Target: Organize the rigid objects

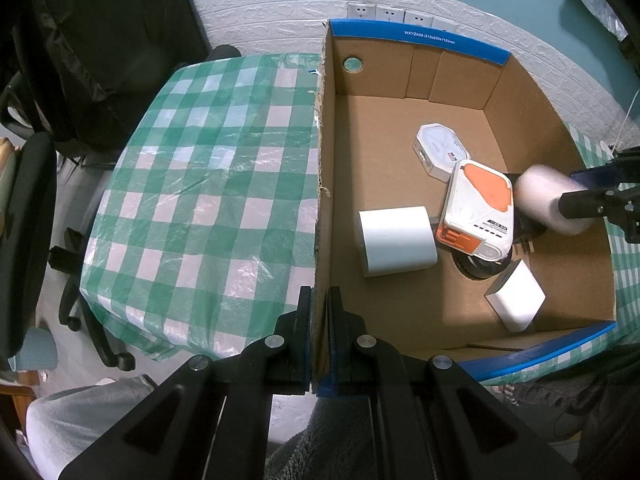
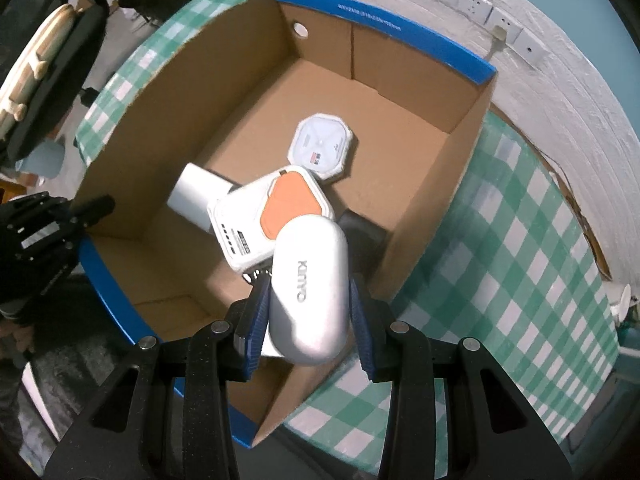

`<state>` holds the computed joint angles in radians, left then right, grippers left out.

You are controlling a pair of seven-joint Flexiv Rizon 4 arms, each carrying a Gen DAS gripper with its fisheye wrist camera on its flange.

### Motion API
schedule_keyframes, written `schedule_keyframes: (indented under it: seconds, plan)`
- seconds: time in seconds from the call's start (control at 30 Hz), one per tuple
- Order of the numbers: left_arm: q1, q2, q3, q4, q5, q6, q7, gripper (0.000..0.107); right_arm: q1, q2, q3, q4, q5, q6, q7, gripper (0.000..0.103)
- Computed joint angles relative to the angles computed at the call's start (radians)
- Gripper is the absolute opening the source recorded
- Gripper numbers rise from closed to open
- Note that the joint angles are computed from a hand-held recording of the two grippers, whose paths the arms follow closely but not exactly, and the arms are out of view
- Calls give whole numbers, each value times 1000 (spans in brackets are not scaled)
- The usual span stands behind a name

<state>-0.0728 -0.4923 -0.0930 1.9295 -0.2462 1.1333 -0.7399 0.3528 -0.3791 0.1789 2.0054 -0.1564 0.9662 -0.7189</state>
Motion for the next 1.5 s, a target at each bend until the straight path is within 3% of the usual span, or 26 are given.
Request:
schedule_keyframes:
  seconds: [0.23,0.33,0.47,0.53,0.6,0.67,0.9,1.03,1.17,1.3,1.4,1.5]
  plan:
    - [-5,-1,5,-5,7,-3,-9,5,11,7,-16,25,-24,44,50,38]
    - [-10,-2,12,-10,16,-2,-23,9,27,32,-37,75,-64,125,117,39]
    - [-19,-6,24,-12,37,15,-47,19,60,81,-79,140,-171,179,260,48]
    - [-23,-9,31,-15,49,24,-60,31,73,116,-96,173,-248,181,343,50]
    - [-26,-11,38,-18,61,32,-73,52,77,156,-98,197,-317,150,414,53]
    - [-17,-11,29,-18,59,28,-68,60,72,206,-91,228,-390,128,497,55]
    - [18,5,-3,10,11,81,-60,69,26,387,13,300,-502,-15,689,64]
    - [51,56,-52,79,-28,168,12,74,30,490,89,306,-505,-193,744,67]
    - [149,168,-196,198,-213,232,182,81,40,574,147,314,-502,-308,810,70]
    - [216,317,-334,301,-551,222,418,90,63,643,203,317,-485,-427,878,72]
    - [195,439,-333,348,-760,140,554,93,88,689,246,306,-459,-528,920,72]
    - [150,537,-282,380,-843,64,613,96,123,714,293,275,-436,-663,965,72]
